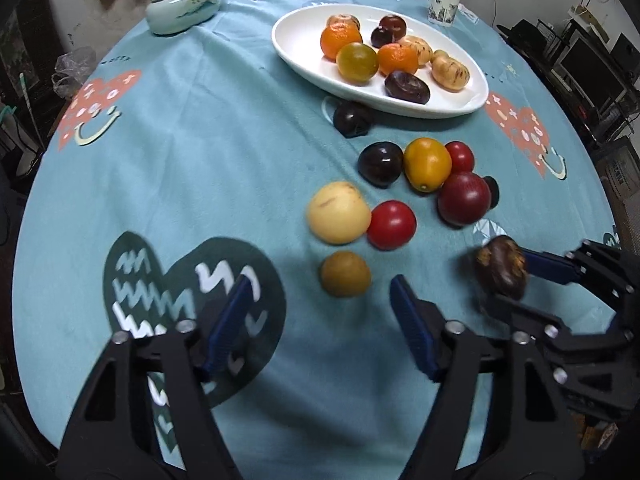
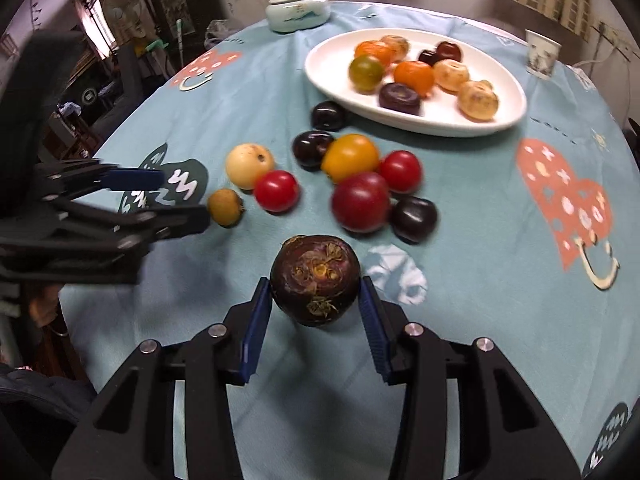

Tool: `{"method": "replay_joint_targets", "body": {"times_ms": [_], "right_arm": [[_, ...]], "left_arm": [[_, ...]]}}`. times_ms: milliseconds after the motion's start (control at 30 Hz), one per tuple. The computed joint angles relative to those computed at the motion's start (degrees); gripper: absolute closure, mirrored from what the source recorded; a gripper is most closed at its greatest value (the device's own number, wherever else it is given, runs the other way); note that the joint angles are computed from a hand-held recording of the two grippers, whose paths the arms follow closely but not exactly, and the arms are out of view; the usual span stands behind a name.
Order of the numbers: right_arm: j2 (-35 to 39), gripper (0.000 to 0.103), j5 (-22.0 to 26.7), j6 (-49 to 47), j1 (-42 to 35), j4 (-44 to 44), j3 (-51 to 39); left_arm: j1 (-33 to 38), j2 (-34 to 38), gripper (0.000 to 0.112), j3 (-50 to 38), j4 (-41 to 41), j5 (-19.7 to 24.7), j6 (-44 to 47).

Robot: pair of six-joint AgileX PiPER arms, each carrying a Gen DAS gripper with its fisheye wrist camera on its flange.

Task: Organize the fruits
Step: 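Grasp a small tan fruit with the left tool while the right tool grasps a mottled purple fruit, then carry the tan and purple fruits onto the white plate, open both tools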

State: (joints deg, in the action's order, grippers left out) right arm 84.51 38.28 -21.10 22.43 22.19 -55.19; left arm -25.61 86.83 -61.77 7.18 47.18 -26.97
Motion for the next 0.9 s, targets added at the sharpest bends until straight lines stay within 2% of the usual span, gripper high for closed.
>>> {"method": "replay_joint_targets", "body": {"times_ms": [67, 133, 167, 200, 300, 567, 900], "right_arm": [[-0.59, 0.058, 0.45, 0.01, -0.87, 0.18, 0.34], [-0.69, 0.058, 0.30, 0.29, -0.93, 0.15, 0.68], [-0.72, 0.058, 0.33, 0.29, -1.09, 0.18, 0.83], [-0.74, 0.058, 0.25, 0.25, -1.16, 0.23, 0.99], [-0.49, 0.058, 0.08, -0.57, -1.36, 1.00, 0.92], [-1.88, 0.058, 0.68, -3.13, -0.22, 3.35, -0.12], [-5.96, 0.058, 1.93, -4.45, -1.26, 5.23, 0.09]], "left_arm": [[1.18, 2.68, 0.064, -1.44, -2.99, -0.37, 2.90], [1.55, 4.19, 0.071, -2.25, -4.77, -0.65, 5.07], [1.33, 4.36, 0.082, -2.37, -5.19, -0.62, 5.94], [0.97, 4.26, 0.086, -2.48, -5.49, -0.45, 6.86], [0.41, 3.13, 0.086, -2.35, -5.90, 0.15, 7.93], [-2.19, -2.99, 0.086, -3.63, -0.43, 2.88, 2.32], [-7.02, -2.49, 0.086, -10.05, 3.16, 7.48, 0.92]]}}
